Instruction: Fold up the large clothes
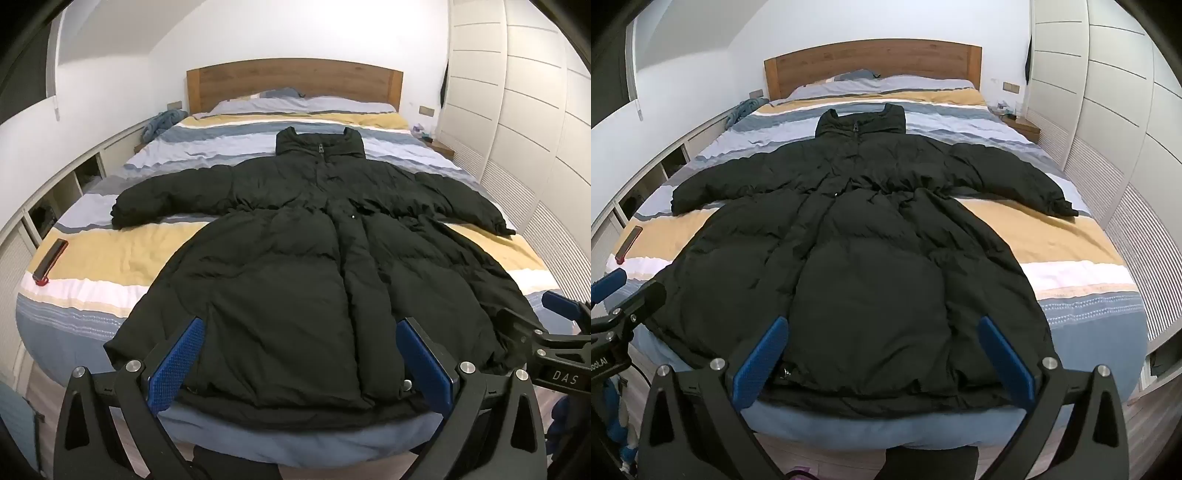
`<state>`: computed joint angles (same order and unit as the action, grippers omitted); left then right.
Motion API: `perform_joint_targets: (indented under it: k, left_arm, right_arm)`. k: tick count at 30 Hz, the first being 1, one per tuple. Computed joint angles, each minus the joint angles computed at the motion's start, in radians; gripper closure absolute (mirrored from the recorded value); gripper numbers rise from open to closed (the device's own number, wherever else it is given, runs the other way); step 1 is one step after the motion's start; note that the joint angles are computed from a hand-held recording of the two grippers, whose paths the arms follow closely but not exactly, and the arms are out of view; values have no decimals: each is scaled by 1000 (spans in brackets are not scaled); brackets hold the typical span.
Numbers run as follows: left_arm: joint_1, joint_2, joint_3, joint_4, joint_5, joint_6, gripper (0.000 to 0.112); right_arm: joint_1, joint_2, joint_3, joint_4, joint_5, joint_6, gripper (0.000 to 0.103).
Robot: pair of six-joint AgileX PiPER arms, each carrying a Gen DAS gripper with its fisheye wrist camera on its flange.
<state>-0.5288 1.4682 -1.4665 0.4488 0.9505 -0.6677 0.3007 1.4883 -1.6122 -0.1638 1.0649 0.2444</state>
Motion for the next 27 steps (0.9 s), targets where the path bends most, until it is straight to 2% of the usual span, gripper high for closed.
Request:
perform_joint_targets:
  k: [12,20,27]
  left_arm:
    - [-5,5,1,-8,14,0,11]
    - [-3,1,-3,-15,20,1,11]
    - [-9,-17,6,-12,35,2,10]
  right_arm:
    - [20,-1,15,-17,-12,25,0]
    - [-25,-15,31,20,-20,-26,0]
    - [14,-36,42,-20,-16,14,0]
